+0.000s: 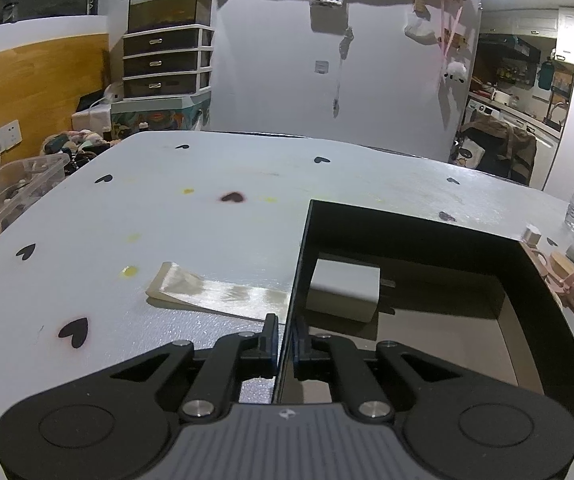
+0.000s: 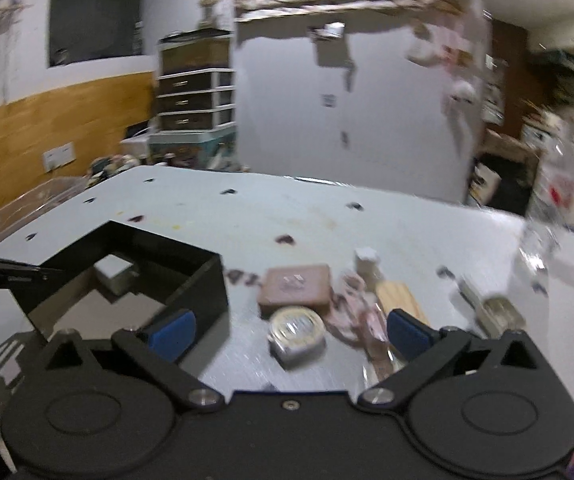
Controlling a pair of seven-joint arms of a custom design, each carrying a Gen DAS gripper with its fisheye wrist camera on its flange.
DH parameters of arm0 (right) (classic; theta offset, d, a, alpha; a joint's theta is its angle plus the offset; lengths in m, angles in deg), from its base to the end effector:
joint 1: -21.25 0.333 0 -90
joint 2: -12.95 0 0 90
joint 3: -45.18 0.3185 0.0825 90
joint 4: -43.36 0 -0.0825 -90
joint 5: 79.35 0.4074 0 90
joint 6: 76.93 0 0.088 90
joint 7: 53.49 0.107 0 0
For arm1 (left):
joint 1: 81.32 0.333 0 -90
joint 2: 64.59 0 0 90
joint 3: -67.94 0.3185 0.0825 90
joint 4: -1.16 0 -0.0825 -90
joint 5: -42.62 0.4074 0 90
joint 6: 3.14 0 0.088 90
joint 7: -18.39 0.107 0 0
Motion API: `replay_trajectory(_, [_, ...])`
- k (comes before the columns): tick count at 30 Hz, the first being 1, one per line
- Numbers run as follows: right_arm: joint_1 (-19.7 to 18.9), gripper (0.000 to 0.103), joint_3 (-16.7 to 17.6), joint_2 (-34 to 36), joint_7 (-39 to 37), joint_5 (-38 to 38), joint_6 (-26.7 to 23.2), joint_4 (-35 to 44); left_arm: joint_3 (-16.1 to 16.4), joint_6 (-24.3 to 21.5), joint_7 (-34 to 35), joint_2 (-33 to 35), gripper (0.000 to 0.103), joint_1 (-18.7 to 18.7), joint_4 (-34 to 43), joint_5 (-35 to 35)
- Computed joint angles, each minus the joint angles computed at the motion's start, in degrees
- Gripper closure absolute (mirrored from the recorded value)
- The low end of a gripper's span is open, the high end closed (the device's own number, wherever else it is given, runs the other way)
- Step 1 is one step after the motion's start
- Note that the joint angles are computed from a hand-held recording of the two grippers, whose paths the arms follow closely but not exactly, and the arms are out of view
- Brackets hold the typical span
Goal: Organize rigid objects
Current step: 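Move the right tool to the labeled nail-polish bottle and grasp it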
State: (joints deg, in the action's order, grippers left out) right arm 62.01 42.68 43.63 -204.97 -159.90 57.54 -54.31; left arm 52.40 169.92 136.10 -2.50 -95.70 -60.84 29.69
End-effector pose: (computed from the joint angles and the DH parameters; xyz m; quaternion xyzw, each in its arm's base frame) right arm 0.5650 0.4314 0.2900 -0.4928 0.7159 -0.3911 0.3029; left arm 0.7815 -0.3145 0.2551 -0.4431 0.7826 -0.3945 0.1889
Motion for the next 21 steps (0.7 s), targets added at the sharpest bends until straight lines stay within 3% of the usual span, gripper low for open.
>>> replay_trajectory(3, [0.53, 0.000, -0.01, 0.26, 5.67, -0.32, -0.85, -1.48, 0.75, 0.19, -0.60, -0.20, 0.096, -0.50, -0.21, 0.21])
replay_trajectory(6, [0.63, 0.000, 0.58, 1.29, 6.03, 2.82, -2.70, -1.10, 0.87, 0.33, -0.89, -0.37, 0.096, -0.56, -0.48, 0.36])
replay_trajectory(11, [-0.55, 0.000, 0.38, 1.35, 10.44, 3.77, 2.02, -2.92, 0.66, 0.30, -0.83, -0.25, 0.096, -0.41, -0.35, 0.54])
replay_trajectory(16, [-0.04, 0.000, -0.36, 1.51, 15.56, 5.50, -0.64, -4.07, 0.61, 0.25, -0.92, -0.10, 0.096, -0.46, -0.13, 0.60])
replay_trajectory(21, [-0.95, 0.000, 0.12, 2.56, 11.82, 10.74, -4.48, -2.81, 0.56, 0.29, -0.95, -0.10, 0.096, -0.42, -0.15, 0.61])
